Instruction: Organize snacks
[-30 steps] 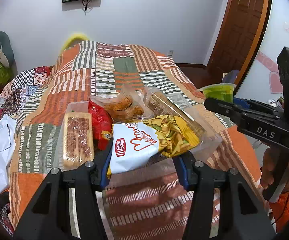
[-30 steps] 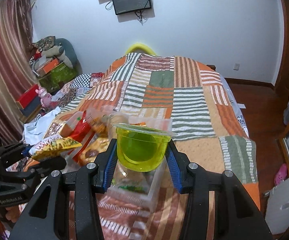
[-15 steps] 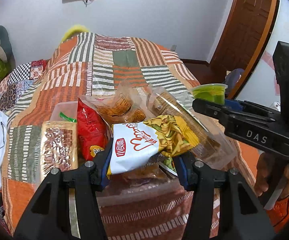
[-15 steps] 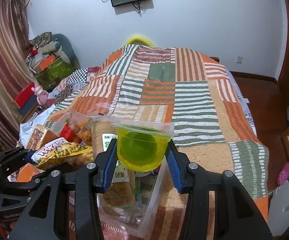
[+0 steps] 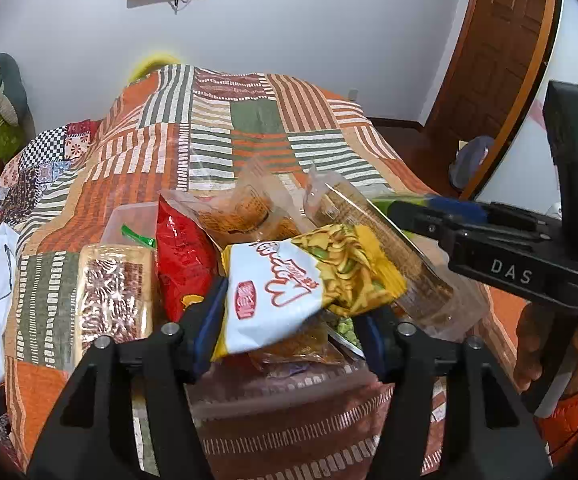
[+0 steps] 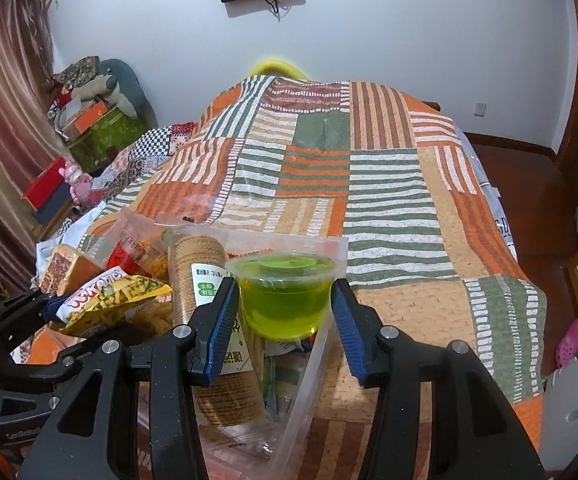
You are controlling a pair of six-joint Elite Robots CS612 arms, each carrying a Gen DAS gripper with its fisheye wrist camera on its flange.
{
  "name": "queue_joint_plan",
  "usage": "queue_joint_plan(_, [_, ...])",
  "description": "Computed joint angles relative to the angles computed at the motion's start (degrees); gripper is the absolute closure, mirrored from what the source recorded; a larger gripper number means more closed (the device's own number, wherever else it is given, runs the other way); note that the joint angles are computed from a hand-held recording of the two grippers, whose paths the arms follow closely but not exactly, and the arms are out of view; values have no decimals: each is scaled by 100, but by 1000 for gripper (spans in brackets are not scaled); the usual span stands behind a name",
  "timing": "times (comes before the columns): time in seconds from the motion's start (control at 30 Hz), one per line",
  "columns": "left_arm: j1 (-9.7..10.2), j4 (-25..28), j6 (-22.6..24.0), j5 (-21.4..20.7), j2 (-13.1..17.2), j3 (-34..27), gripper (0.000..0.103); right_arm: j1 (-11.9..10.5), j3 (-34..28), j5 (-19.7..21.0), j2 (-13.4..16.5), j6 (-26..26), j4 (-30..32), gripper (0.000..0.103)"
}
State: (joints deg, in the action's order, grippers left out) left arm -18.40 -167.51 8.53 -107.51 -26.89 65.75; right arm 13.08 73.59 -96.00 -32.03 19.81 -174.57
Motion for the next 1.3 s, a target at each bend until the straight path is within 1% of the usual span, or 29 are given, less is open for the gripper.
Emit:
queue_joint_plan(0.03, [3,16,21,-35,-9,10,38,0,15,17,-13,-42,-27,54])
queue_joint_plan(0.1, [19,7,8,-172,-25,35,36,8,49,-2,-33,-91,-135,49])
queue_joint_plan(0.17, [26,-58,-14,-216,-48,78,34,35,89,-99,-55,-149,-253,43])
queue_joint_plan(0.23, [28,-118,-36,-197,-66,111,33,71,125,-227,-78,-233,-332,43])
queue_joint_plan(0.37, [60,-191,-97,-192,-145,226,33,99,229,-302,-133,-256,-497,42])
queue_joint_plan(0.5, [145,-528,-250,-291,-259,432,33,112,407,-248,-230,-176,-728,42])
queue_joint_plan(0.6, [205,-828,-311,-313,-394,649,33,166,578,-291,-341,-202,-977,42])
queue_joint_plan(0.83, [340,-1824,-559,-247,-752,1224,33,356,884,-425,-558,-414,-1716,42])
queue_joint_plan(0.97, [397,-2510,-650,-138,-985,1627,33,472,1031,-447,-652,-461,-2196,42])
queue_joint_plan(1.07, [419,-3145,-676,55,-1135,1937,33,557,1124,-512,-689,-494,-2534,41])
queue_joint_plan(1.1, [425,-3367,-673,120,-1178,2043,31,589,1155,-577,-694,-525,-2650,40])
queue_joint_plan(1.2, [451,-3951,-711,205,-1290,2321,21,697,1194,-824,-681,-636,-2960,34])
queue_joint_plan(1.27, [482,-4324,-765,147,-1330,2473,17,766,1210,-1016,-658,-763,-3193,25])
queue_joint_plan(1.3, [485,-4436,-773,146,-1336,2513,13,797,1204,-1099,-646,-800,-3269,23])
